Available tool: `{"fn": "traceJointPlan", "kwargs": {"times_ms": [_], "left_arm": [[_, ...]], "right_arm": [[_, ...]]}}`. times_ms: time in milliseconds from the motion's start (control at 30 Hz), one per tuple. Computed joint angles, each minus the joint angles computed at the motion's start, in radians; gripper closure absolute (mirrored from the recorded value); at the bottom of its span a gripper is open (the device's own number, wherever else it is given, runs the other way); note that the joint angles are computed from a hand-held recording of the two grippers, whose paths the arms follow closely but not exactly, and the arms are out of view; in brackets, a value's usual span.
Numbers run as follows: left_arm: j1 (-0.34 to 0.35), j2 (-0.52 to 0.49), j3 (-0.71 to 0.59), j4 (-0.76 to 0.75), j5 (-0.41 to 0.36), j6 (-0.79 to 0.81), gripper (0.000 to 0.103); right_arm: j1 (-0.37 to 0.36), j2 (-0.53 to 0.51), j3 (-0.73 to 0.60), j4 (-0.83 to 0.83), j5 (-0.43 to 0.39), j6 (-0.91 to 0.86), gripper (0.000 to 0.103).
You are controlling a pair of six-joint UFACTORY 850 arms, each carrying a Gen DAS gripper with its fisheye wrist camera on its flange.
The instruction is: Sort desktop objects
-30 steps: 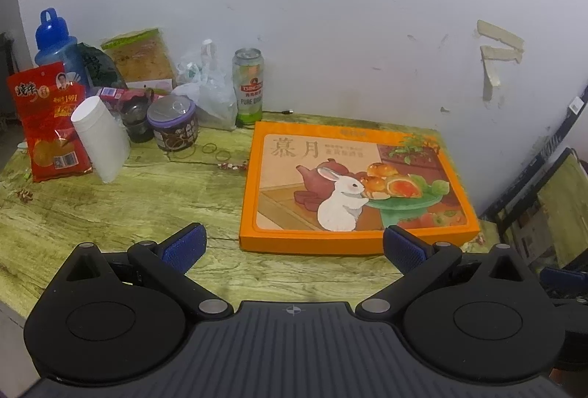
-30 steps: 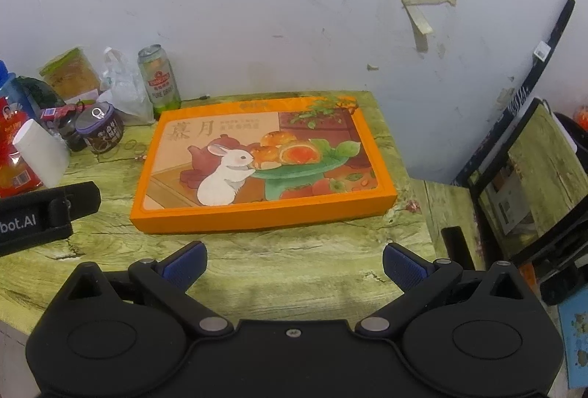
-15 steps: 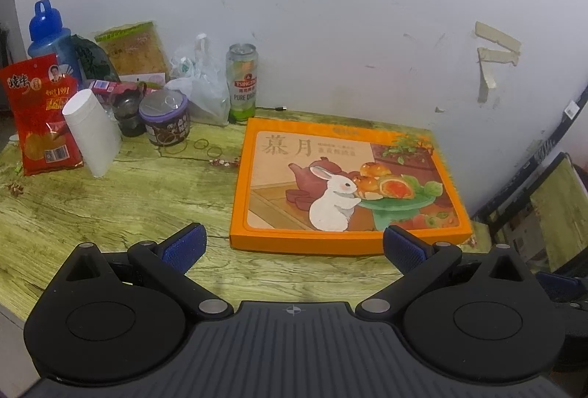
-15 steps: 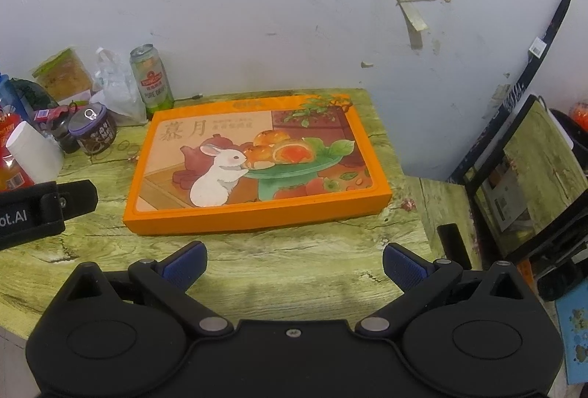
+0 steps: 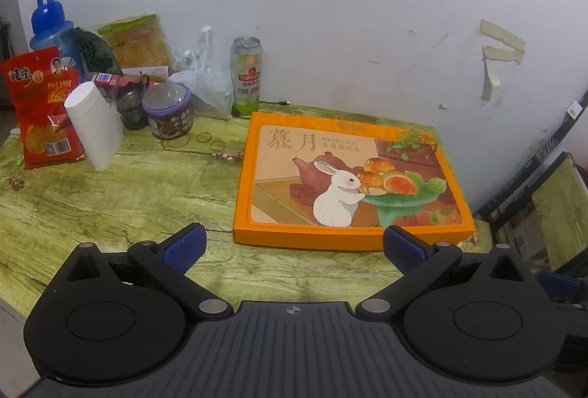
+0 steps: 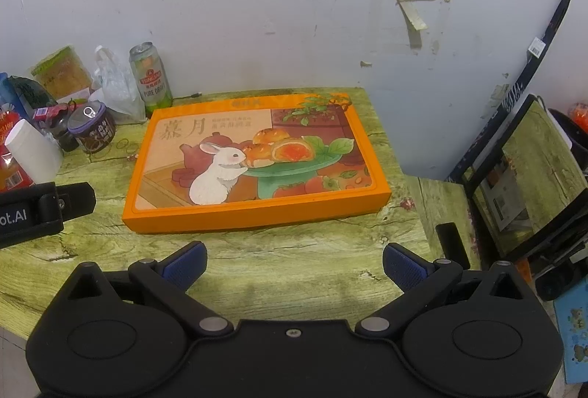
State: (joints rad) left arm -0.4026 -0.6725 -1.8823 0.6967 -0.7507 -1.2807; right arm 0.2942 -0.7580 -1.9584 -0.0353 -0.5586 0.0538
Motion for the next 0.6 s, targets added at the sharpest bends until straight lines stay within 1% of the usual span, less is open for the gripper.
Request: {"fn": "traceJointPlan", "kwargs": {"times_ms": [333, 600], "left_arm": [[0.001, -0.008, -0.009, -0.006, -0.018, 0.003, 0.0], [0.003, -0.01, -0.012, -0.017, -0.017, 0.012, 0.0]], "right_arm": [[0.001, -0.004, -0.005, -0.001, -0.002, -0.002, 0.001], [0.001, -0.007, -0.007, -0.005, -0.004, 0.004, 0.001]]}}
